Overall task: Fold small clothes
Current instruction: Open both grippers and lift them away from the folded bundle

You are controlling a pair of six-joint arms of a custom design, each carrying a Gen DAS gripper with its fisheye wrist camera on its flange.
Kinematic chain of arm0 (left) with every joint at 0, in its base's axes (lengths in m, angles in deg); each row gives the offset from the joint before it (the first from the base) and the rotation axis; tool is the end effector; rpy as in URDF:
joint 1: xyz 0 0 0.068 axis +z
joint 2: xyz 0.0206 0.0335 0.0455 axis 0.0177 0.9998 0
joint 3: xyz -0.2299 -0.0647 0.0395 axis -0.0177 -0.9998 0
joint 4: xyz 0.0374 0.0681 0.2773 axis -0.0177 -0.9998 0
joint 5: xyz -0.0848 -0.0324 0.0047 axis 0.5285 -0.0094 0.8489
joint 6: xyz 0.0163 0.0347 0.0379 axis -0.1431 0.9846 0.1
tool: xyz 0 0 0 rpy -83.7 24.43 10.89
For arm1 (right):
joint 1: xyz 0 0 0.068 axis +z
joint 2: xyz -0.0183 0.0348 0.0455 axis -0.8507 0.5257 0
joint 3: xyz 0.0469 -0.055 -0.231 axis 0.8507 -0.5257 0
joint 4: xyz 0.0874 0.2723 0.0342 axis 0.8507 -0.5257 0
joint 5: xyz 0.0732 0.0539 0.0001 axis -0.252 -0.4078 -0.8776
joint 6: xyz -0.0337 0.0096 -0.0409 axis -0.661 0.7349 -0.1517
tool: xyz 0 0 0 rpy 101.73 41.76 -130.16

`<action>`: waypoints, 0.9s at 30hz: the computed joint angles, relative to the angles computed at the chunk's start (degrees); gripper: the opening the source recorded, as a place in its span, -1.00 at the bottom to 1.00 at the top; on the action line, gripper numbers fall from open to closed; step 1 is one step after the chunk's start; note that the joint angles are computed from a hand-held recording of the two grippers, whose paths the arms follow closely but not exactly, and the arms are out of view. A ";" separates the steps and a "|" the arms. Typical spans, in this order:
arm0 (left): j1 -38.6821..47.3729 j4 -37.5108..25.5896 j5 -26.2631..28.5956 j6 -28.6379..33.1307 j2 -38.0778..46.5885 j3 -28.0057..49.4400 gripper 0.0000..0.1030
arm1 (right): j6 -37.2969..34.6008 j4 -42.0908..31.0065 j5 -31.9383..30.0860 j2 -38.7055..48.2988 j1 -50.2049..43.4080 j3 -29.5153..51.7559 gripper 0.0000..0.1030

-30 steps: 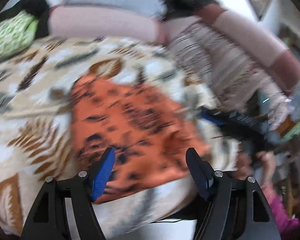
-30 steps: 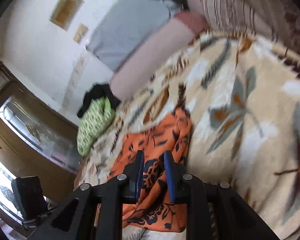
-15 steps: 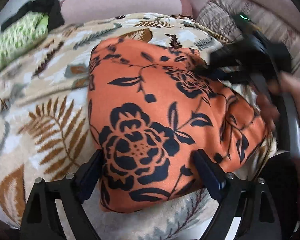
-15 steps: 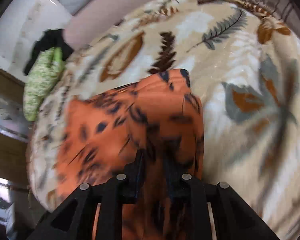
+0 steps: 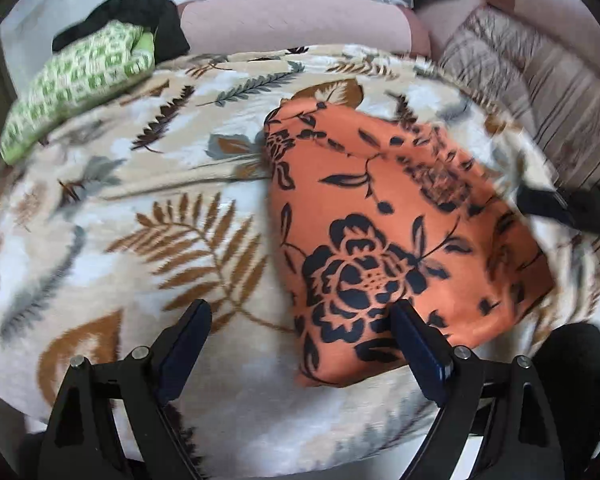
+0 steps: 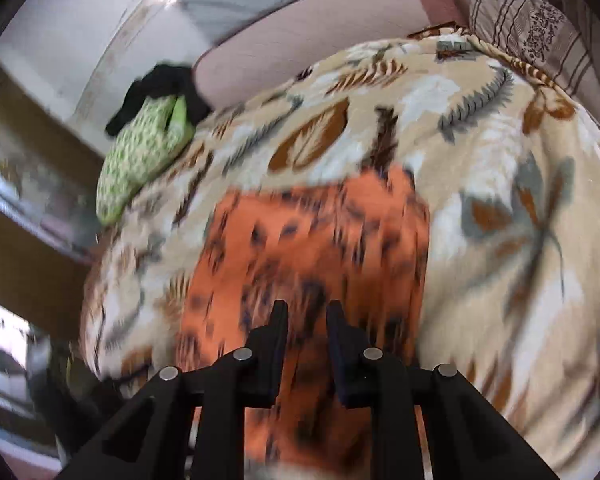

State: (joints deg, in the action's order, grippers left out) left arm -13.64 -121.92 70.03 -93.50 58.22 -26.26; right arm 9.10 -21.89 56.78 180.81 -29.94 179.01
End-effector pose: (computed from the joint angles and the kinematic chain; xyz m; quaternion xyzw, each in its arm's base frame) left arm 0.2626 -0.0629 0.2265 0.0141 0.9591 0.0153 0.2822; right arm 0.3391 0.1931 0.2839 -0.0333 0.9389 0.2610 0.2217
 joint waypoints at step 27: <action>-5.52 -11.02 -15.80 -3.76 -11.91 0.20 1.00 | 0.23 31.32 19.55 -31.99 11.46 -38.74 0.85</action>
